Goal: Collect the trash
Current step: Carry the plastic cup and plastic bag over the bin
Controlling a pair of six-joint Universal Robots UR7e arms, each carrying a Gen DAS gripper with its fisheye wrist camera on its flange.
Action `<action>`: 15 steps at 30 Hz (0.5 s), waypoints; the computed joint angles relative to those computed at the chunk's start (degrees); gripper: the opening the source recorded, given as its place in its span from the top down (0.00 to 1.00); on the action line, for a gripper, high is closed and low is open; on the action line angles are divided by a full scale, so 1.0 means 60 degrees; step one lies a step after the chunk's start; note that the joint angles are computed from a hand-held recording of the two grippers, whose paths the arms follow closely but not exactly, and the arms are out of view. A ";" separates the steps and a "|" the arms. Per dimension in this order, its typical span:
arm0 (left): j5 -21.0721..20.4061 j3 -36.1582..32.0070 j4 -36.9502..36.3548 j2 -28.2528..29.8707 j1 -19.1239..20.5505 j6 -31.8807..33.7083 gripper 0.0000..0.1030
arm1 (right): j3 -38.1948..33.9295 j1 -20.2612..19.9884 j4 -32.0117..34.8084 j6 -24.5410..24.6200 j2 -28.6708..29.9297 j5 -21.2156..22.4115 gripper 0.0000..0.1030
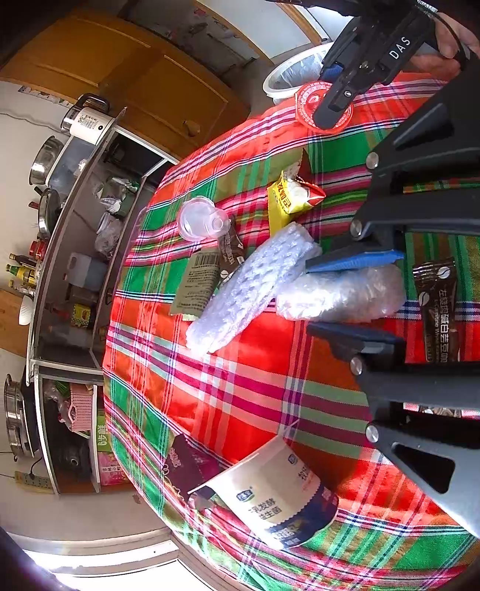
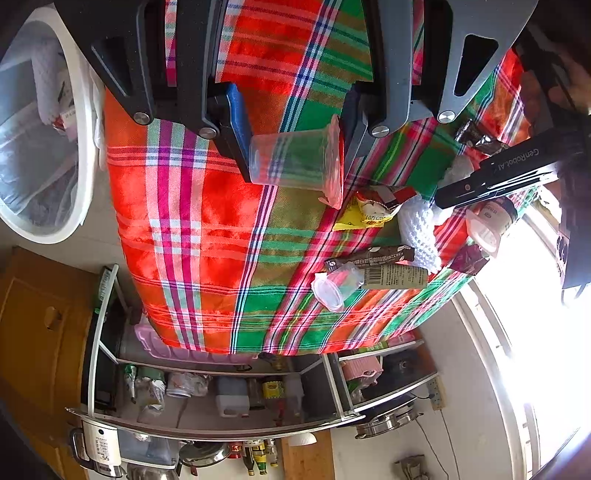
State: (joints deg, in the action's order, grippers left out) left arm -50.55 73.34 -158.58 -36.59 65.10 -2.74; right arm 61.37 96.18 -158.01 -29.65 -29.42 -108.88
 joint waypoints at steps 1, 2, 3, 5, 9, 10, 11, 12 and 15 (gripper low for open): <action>0.0067 0.0061 -0.0097 -0.0017 -0.0050 0.0099 0.72 | 0.0051 0.0000 -0.0038 -0.0002 -0.0036 0.0030 0.59; 0.0090 0.0115 -0.0184 -0.0040 -0.0096 0.0160 0.72 | 0.0135 -0.0007 -0.0096 0.0006 -0.0093 0.0088 0.59; 0.0008 0.0147 -0.0237 -0.0067 -0.0124 0.0210 0.72 | 0.0209 -0.0011 -0.0141 0.0023 -0.0148 0.0136 0.59; -0.0091 0.0228 -0.0336 -0.0112 -0.0207 0.0311 0.72 | 0.0332 -0.0020 -0.0230 0.0078 -0.0247 0.0208 0.59; -0.0268 0.0306 -0.0469 -0.0136 -0.0379 0.0557 0.72 | 0.0652 -0.0052 -0.0442 0.0115 -0.0512 0.0323 0.59; -0.0317 0.0311 -0.0488 -0.0131 -0.0421 0.0630 0.72 | 0.0743 -0.0057 -0.0526 0.0116 -0.0578 0.0339 0.59; -0.0346 0.0296 -0.0489 -0.0115 -0.0468 0.0679 0.72 | 0.0825 -0.0066 -0.0587 0.0137 -0.0651 0.0367 0.59; -0.0380 0.0297 -0.0513 -0.0105 -0.0513 0.0726 0.72 | 0.0887 -0.0077 -0.0637 0.0160 -0.0715 0.0403 0.59; -0.0490 0.0233 -0.0538 -0.0031 -0.0644 0.0889 0.72 | 0.1071 -0.0114 -0.0755 0.0234 -0.0917 0.0498 0.59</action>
State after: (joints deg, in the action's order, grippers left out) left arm -53.48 74.74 -161.81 -36.77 61.24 2.60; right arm 67.80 95.50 -162.54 -28.24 -34.92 -105.89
